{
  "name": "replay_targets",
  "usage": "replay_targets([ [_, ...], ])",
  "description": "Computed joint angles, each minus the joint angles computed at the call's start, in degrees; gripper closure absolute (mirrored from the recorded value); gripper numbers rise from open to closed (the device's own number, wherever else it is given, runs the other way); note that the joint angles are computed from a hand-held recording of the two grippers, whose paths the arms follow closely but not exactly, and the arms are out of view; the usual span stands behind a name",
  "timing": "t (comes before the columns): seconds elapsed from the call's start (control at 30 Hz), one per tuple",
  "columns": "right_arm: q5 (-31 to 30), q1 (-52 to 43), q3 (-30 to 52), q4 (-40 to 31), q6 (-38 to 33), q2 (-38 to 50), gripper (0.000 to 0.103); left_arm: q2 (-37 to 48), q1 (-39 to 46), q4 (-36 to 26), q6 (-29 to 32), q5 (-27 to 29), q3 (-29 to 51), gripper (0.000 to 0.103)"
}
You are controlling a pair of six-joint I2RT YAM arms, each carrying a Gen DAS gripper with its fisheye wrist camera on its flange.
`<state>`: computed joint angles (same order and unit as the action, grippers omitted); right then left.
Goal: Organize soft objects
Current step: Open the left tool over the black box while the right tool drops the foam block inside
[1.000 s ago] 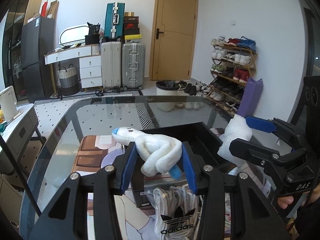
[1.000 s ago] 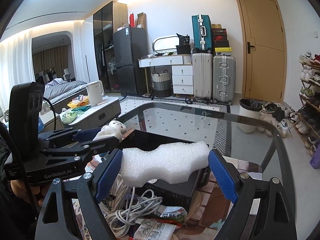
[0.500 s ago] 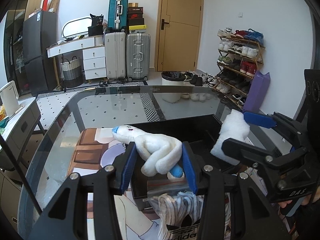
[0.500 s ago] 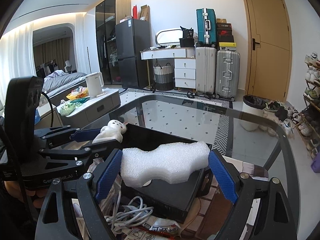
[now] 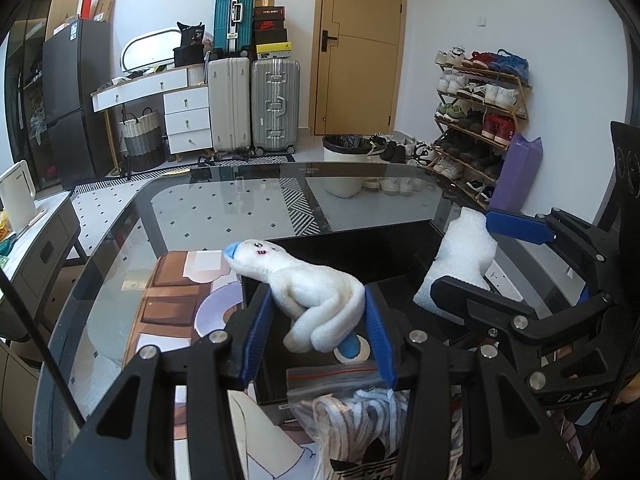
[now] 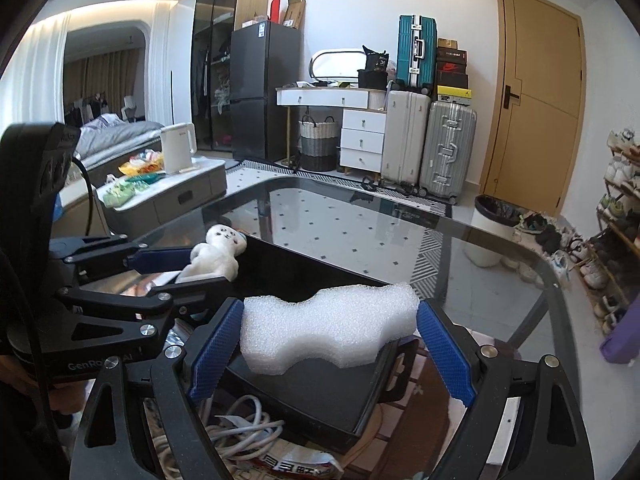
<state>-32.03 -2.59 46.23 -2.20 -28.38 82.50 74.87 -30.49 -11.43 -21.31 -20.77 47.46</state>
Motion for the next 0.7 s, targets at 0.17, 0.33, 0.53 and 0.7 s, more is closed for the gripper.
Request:
replay_targets([
  [0.17,3.56,1.54,-2.01,3.47,-0.45,-1.02,0.013,0.06,0.45,-0.14,-0.05,0.52,0.02,0.052],
  [0.33,3.97,0.82,-2.05,4.5,-1.07,-0.6,0.005,0.0,0.77,-0.52,-0.19,0.25,0.18,0.04],
  [0.53,3.61,-0.35,-1.36,3.61,-1.45,-0.47,0.003,-0.19,1.03,-1.9,-0.82,-0.45,0.8,0.02],
  [0.7,1.99,-2.34,-0.95,0.68,-1.14,-1.78,0.001,-1.98,0.93,-1.77,-1.15,-1.57,-0.41,0.012],
])
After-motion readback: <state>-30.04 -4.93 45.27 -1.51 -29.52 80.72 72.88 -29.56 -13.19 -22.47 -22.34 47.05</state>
